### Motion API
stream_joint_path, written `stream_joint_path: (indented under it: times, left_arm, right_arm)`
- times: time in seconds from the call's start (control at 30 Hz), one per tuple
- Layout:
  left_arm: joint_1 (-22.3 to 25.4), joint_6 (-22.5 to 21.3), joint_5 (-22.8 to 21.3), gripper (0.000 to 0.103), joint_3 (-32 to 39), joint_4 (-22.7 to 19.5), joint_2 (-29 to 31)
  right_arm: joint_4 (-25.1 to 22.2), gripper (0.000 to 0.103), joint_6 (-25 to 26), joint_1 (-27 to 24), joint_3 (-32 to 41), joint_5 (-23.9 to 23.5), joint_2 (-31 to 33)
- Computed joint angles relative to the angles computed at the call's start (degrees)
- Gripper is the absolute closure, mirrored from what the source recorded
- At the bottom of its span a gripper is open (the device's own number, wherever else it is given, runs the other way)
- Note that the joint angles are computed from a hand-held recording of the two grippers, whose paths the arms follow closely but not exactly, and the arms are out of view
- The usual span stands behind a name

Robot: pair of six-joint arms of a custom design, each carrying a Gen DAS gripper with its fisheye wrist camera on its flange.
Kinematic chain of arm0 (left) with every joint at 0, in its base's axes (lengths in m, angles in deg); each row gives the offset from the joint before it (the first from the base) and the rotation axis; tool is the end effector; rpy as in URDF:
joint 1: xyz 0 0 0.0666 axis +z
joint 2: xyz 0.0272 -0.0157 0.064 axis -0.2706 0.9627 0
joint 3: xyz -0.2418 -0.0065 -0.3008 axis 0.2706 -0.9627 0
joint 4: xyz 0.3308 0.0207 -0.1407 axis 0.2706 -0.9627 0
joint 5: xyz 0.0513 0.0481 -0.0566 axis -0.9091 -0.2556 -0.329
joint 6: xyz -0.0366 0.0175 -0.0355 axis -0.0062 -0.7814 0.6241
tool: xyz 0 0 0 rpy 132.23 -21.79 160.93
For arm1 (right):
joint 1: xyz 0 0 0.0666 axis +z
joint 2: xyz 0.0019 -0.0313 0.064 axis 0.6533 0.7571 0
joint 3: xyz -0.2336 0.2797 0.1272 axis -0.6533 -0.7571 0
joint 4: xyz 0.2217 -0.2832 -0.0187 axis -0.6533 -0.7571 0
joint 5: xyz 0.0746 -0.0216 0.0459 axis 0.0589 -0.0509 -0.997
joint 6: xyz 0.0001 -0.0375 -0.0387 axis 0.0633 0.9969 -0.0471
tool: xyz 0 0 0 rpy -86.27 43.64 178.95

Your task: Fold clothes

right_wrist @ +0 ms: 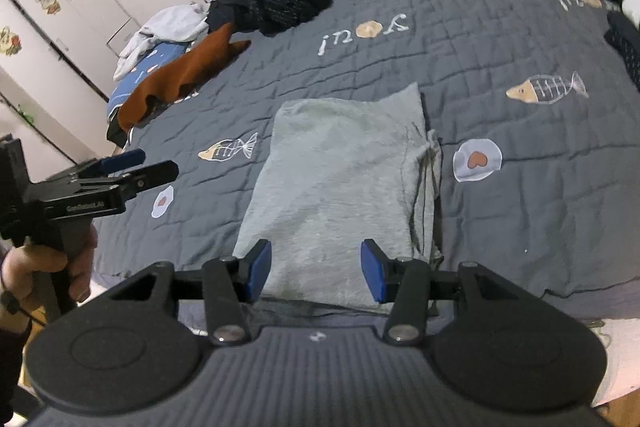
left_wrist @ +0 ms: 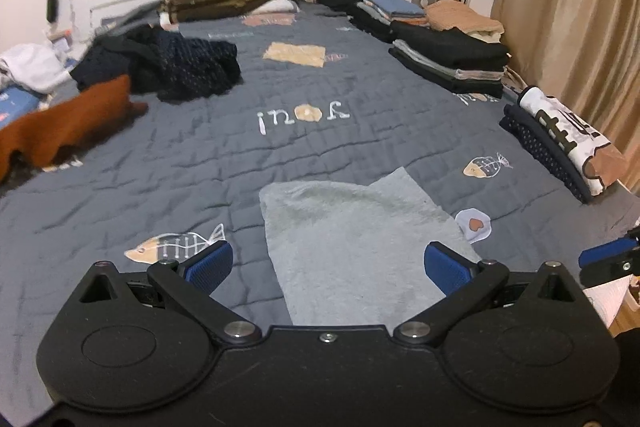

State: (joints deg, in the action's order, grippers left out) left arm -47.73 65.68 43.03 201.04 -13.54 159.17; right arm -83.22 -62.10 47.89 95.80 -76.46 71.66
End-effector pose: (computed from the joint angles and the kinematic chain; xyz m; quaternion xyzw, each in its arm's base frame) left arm 0.4679 -0.2891 0.5327 0.1363 0.9041 -0.1109 0.3896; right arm 0.4157 0.0656 0.5522 -0.0205 0.9342 0.2429 0.2603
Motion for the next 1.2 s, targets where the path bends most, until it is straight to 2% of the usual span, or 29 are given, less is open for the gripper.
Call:
stream_joint_path:
  times: [0.1, 0.3, 0.53, 0.63, 0.87, 1.03, 1.2]
  left_arm:
    - [1.5, 1.0, 1.7, 0.000, 0.2, -0.2, 1.9]
    - [2.5, 1.7, 3.4, 0.000, 0.4, 0.4, 3.8]
    - [5.1, 3.0, 11.3, 0.000, 0.0, 3.1, 5.6]
    - [6.5, 3.6, 14.1, 0.000, 0.5, 3.3, 7.2]
    - [9.7, 7.5, 20.9, 0.001, -2.0, 8.6, 10.4]
    - [11.9, 8.8, 24.6, 0.003, 0.9, 8.6, 14.6]
    - [13.1, 11.6, 28.9, 0.003, 2.2, 11.9, 17.7]
  right_arm:
    - [1.6, 0.055, -1.4, -1.0, -2.2, -1.0, 0.0]
    - [3.6, 0.055, -2.1, -1.8, -5.3, -0.1, -0.6]
    - [7.7, 0.055, -1.0, -2.8, -7.5, -1.8, -0.3]
    - [7.4, 0.055, -1.7, -3.8, -7.7, -2.3, 1.1]
    - [6.7, 0.055, -0.9, -6.0, -10.2, -4.0, 3.3]
    - [8.5, 0.055, -1.2, -7.0, -12.8, -5.7, 3.6]
    - [9.0, 0.055, -0.4, -7.9, -14.1, -6.8, 5.1]
